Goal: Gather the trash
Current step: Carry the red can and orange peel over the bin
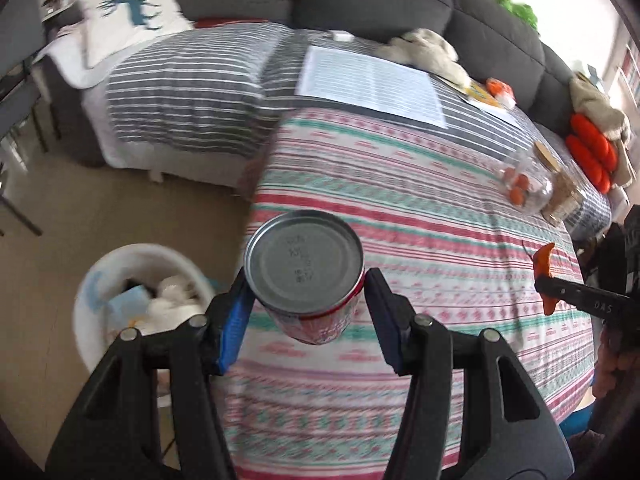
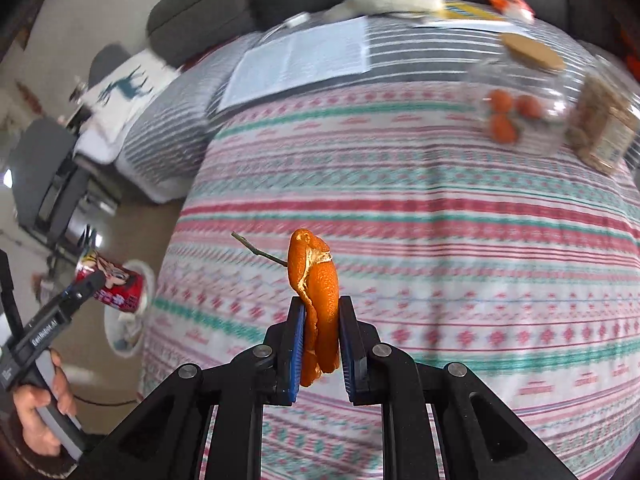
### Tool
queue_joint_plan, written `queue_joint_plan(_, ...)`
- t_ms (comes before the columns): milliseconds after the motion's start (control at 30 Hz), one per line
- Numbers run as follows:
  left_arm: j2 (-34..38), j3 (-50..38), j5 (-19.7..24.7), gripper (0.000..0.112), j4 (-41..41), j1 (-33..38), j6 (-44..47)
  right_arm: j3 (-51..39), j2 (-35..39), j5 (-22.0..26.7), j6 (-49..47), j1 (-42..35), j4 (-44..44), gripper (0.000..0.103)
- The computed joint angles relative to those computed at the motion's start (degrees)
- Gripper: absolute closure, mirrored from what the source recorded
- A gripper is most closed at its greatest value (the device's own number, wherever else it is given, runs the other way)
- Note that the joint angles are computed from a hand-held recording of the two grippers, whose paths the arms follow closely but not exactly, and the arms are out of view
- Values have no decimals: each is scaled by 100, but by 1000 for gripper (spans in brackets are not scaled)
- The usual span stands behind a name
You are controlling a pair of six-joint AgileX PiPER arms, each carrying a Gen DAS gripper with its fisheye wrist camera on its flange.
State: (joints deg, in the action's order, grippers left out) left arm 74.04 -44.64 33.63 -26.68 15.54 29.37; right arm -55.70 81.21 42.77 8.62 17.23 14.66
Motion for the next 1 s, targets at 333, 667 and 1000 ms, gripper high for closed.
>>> queue_joint_plan(333, 710, -265, 430, 55, -647, 2408, 1624, -966, 1202, -133, 869, 1449, -463, 86)
queue_joint_plan(667, 1652, -685, 116, 55, 22, 2998, 1324, -2295, 2381, 43, 1382, 2397, -637, 86)
queue_joint_plan(1000, 2468, -928, 140, 55, 625, 2887, 882, -3469, 3332, 225, 1572, 2978, -621, 86)
